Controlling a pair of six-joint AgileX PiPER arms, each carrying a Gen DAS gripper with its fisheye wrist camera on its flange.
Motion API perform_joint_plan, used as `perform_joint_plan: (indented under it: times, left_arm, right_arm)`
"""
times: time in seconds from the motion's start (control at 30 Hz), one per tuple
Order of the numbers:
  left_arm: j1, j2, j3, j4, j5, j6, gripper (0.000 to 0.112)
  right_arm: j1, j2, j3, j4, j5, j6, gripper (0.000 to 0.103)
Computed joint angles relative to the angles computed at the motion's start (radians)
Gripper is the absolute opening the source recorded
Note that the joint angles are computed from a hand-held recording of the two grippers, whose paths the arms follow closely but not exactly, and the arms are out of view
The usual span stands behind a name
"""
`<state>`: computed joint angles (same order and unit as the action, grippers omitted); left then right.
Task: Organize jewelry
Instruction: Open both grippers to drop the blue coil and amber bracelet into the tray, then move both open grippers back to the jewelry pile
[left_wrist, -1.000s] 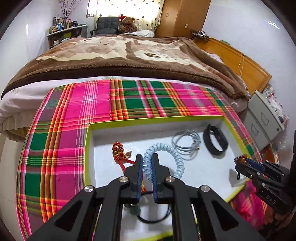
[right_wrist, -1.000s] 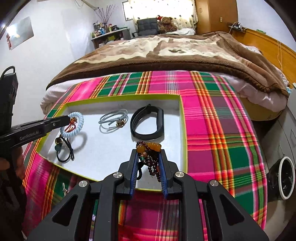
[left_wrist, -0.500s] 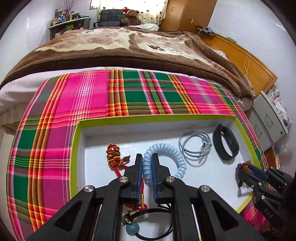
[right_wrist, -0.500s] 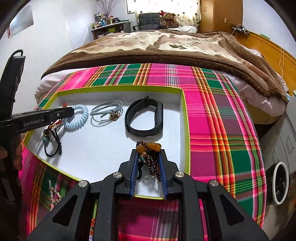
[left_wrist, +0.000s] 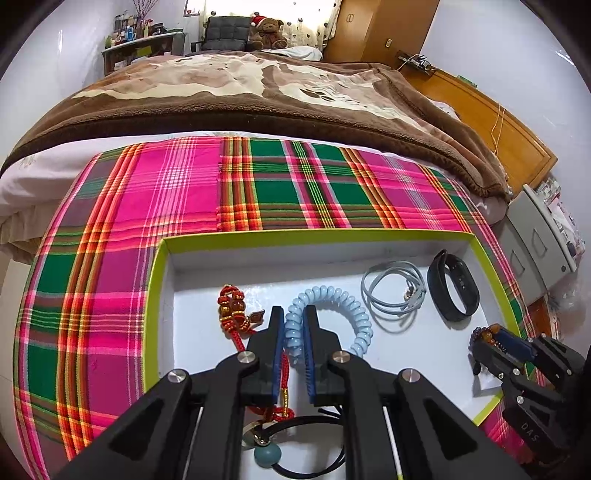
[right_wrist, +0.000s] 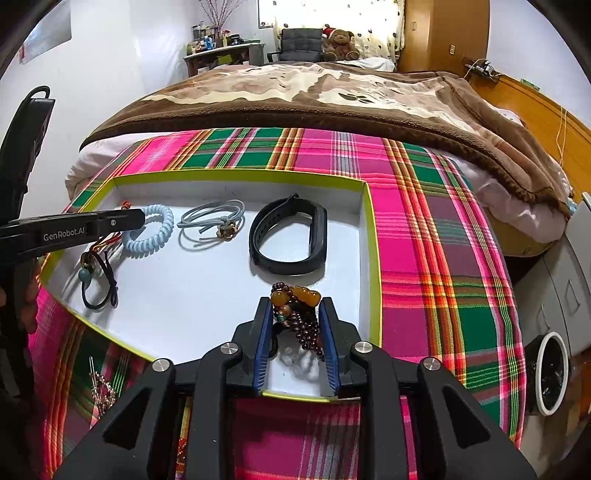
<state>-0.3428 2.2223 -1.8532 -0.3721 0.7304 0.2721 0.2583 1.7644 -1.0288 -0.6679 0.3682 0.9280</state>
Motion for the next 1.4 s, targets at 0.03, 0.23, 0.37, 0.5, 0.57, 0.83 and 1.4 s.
perform_joint_plan:
  times: [0.03,0.23,0.37,0.5,0.57,0.83,1.4]
  left_arm:
    - [0.000,-0.002,0.003,-0.002,-0.002,0.001,0.011]
    - [-0.002,-0.056,0.080,-0.028,-0.048,0.043,0.023]
    - [0.003,-0.108,0.141,-0.080,-0.074,0.086,0.034]
    - [0.004,-0.170,0.216,-0.120,-0.101,0.131,0.034]
    - [0.006,-0.204,0.259,-0.152,-0.110,0.164,0.035]
    - [0.006,-0.332,0.419,-0.225,-0.160,0.247,0.037]
    - [0.042,-0.549,0.755,-0.440,-0.224,0.460,0.039]
  right_arm:
    - [0.001,-0.001,0.002,-0.011,-0.003,0.011,0.034]
    - [0.001,-0.027,0.022,-0.054,-0.024,0.060,0.047]
    - [-0.002,-0.052,0.041,-0.039,-0.046,0.051,0.047]
    - [0.009,-0.087,0.066,-0.075,-0.042,0.111,0.047]
    - [0.014,-0.116,0.092,-0.111,-0.053,0.158,0.047]
    - [0.046,-0.207,0.161,-0.172,-0.050,0.227,0.047]
    - [0.057,-0.315,0.340,0.003,-0.165,0.018,0.047]
